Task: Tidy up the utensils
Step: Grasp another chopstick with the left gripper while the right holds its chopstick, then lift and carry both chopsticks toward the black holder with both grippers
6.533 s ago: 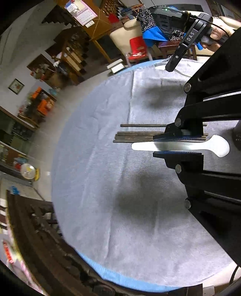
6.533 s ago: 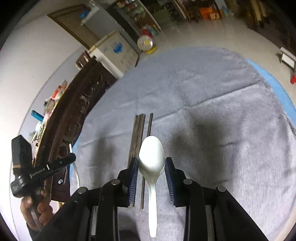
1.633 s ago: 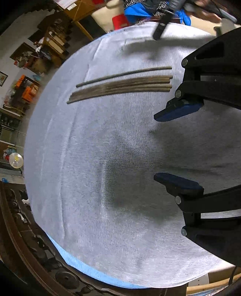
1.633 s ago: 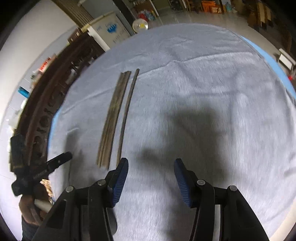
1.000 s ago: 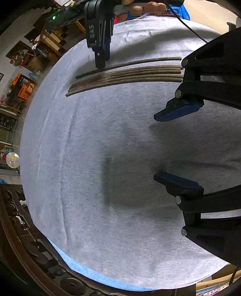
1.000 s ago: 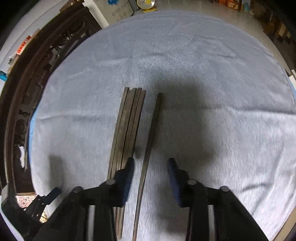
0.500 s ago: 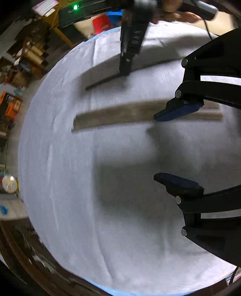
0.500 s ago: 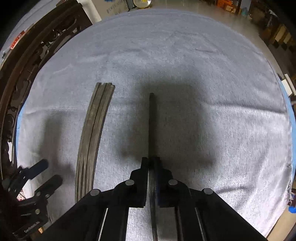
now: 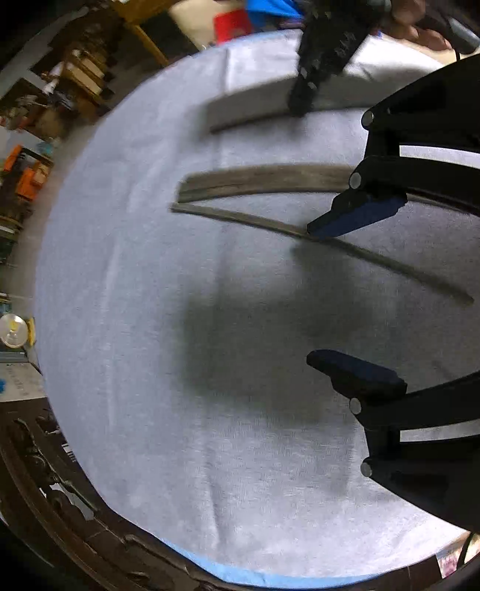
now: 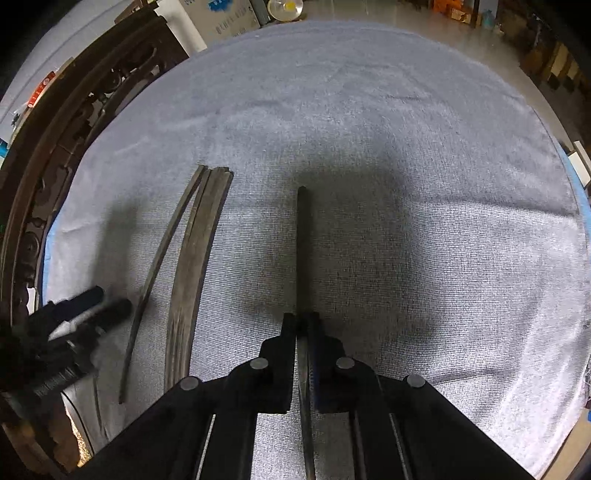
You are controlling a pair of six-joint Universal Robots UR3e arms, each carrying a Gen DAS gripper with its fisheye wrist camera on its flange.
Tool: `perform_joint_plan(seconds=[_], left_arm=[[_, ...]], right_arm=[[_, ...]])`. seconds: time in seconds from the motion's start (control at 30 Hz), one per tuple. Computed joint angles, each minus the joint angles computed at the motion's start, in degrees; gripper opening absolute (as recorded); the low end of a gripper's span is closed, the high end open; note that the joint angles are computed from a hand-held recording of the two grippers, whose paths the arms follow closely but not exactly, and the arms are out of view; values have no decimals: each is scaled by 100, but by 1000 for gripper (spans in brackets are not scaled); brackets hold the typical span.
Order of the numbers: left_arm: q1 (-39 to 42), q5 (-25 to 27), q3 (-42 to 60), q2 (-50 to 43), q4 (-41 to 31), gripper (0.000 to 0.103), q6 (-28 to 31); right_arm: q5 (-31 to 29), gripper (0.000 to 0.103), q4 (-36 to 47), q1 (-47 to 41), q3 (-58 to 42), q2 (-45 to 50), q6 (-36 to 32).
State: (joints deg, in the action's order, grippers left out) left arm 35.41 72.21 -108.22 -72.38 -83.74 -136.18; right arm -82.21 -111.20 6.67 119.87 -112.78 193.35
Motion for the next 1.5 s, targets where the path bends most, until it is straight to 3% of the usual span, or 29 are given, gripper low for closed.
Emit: perform_joint_plan(seconds=[0.13, 0.37, 0.4, 0.5, 0.57, 0.6, 0.63, 0.7, 0.9, 1.03, 1.23, 1.33, 1.5], left_arm=[[-624, 200, 558, -507, 164, 64, -127], [-1975, 1196, 1403, -1669, 394, 62, -608], [-2114, 1342, 1636, -1896, 246, 55, -618], [-2395, 1504, 2062, -2205, 111, 48, -636], [-2478, 1584, 2372, -2365, -174, 35, -706], [-2540, 1657, 2561, -2442, -400, 14, -694], [-2497, 1699, 2678, -2473, -636, 5, -623], [-2086, 1668, 2683, -2255, -1053, 5, -161], [-1727, 1720, 2790, -2022, -1713, 5, 150], [-2015, 1877, 3272, -2449, -1854, 5, -84], [-2385, 1874, 2933, -2313, -1534, 5, -399], [-1998, 1741, 2092, -1572, -1502, 5, -138], [-1081, 1320, 1661, -836, -1887, 5, 425]], right_arm=[[22, 9, -250, 101, -56, 279, 145], [129, 9, 204, -96, -347, 366, -223], [112, 9, 201, -37, -444, 533, -223], [19, 9, 456, 68, -789, 834, -336], [-44, 9, 643, 156, -983, 981, -411], [-60, 9, 733, 205, -1064, 1037, -446], [-68, 9, 836, 228, -1106, 1042, -505], [-68, 9, 1042, 234, -1177, 1038, -601], [-156, 9, 1533, 358, -1665, 1430, -767], [-187, 9, 2009, 432, -2324, 2035, -902], [-308, 9, 2259, 643, -3017, 2638, -807], [-187, 7, 1902, 563, -2649, 2387, -670], [24, 7, 1513, 149, -1466, 1107, -639]])
